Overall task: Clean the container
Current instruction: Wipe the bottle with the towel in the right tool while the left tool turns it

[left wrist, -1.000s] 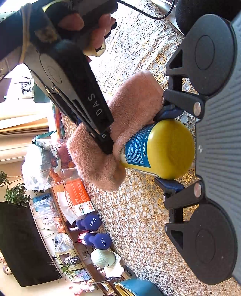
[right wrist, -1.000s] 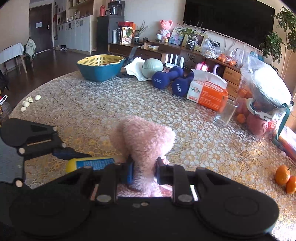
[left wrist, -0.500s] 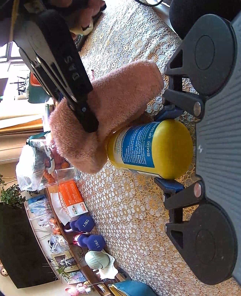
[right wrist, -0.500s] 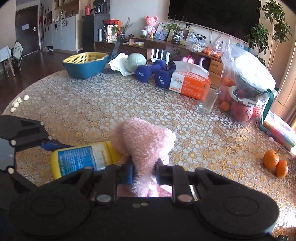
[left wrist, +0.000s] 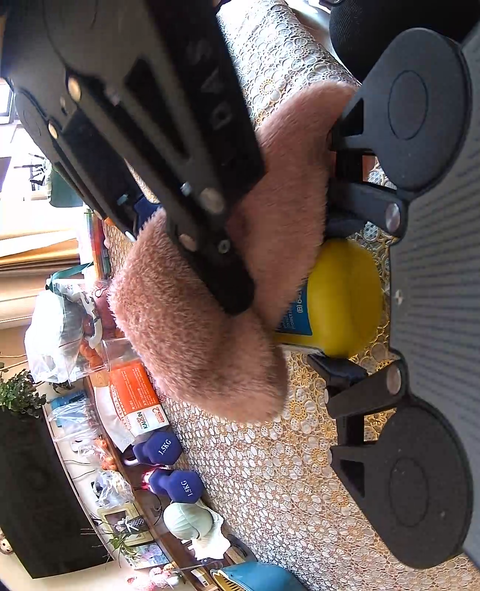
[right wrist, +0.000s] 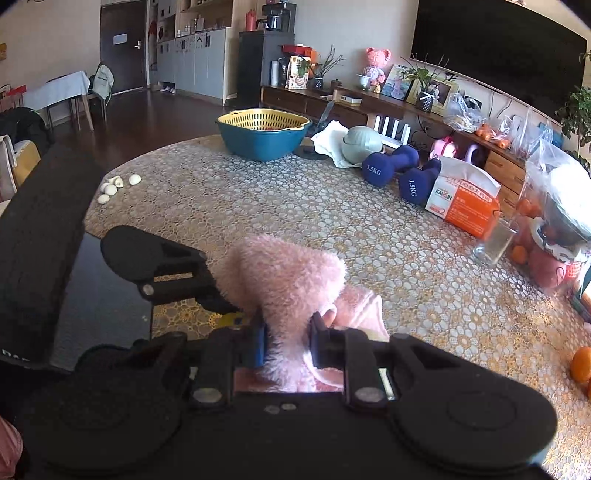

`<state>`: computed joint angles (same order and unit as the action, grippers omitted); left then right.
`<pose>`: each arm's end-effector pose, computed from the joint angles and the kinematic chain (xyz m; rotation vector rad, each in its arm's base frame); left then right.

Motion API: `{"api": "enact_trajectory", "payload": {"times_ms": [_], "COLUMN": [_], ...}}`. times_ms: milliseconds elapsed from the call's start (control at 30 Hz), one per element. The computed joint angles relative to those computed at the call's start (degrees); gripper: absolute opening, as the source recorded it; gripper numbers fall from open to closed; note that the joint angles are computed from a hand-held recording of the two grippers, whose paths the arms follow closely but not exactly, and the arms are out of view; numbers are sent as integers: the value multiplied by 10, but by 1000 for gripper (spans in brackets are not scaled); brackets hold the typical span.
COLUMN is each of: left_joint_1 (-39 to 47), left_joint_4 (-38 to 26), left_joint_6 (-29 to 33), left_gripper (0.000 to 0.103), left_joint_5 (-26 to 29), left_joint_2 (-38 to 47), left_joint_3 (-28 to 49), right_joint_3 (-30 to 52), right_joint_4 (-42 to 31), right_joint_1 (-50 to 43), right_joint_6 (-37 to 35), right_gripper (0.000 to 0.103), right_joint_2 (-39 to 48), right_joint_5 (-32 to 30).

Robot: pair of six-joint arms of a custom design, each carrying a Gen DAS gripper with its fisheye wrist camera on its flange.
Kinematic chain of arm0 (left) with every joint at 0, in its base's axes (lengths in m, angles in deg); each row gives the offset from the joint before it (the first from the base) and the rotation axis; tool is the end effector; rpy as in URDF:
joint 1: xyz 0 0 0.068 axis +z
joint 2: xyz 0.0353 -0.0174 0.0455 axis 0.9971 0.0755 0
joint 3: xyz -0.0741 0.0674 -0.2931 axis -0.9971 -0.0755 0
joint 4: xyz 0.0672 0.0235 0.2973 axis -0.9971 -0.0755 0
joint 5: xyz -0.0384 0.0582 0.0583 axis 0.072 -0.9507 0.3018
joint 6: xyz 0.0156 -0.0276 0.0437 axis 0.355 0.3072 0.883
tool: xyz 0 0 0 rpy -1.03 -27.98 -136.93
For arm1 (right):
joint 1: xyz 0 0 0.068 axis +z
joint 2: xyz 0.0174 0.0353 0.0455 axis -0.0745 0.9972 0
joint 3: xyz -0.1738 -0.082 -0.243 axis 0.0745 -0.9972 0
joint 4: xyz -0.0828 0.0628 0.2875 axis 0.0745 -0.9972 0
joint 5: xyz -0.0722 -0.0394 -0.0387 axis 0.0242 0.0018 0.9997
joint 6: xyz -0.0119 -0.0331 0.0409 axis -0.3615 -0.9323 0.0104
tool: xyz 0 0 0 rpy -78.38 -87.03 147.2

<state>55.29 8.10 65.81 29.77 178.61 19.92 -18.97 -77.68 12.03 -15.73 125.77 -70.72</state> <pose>0.2484 -0.1511 0.0634 1.0107 2.0976 -0.2651 0.2256 0.0700 0.1356 -0.6146 2.2536 0.1674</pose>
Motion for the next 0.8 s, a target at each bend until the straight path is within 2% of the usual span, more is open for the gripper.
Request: {"api": "enact_trajectory", "payload": {"times_ms": [267, 367, 500, 633, 800], "left_joint_1": [-6, -12, -26, -46, -59], "left_joint_4": [4, 24, 81, 180, 227], "left_joint_6": [1, 13, 55, 100, 132], "left_gripper": [63, 63, 65, 65, 66], "left_joint_5": [-9, -21, -60, -109, -125], "left_joint_2": [-10, -21, -19, 1, 14], "left_joint_3": [-4, -16, -40, -65, -62], "right_joint_3": [18, 27, 46, 59, 62], "right_joint_4": [36, 46, 59, 70, 82], "right_joint_1": [-51, -79, -96, -110, -118], "right_joint_6": [-18, -11, -8, 1, 6], "right_gripper": [23, 23, 23, 23, 23], "right_joint_2": [57, 78, 111, 137, 151], "right_joint_5": [14, -3, 2, -4, -5]}}
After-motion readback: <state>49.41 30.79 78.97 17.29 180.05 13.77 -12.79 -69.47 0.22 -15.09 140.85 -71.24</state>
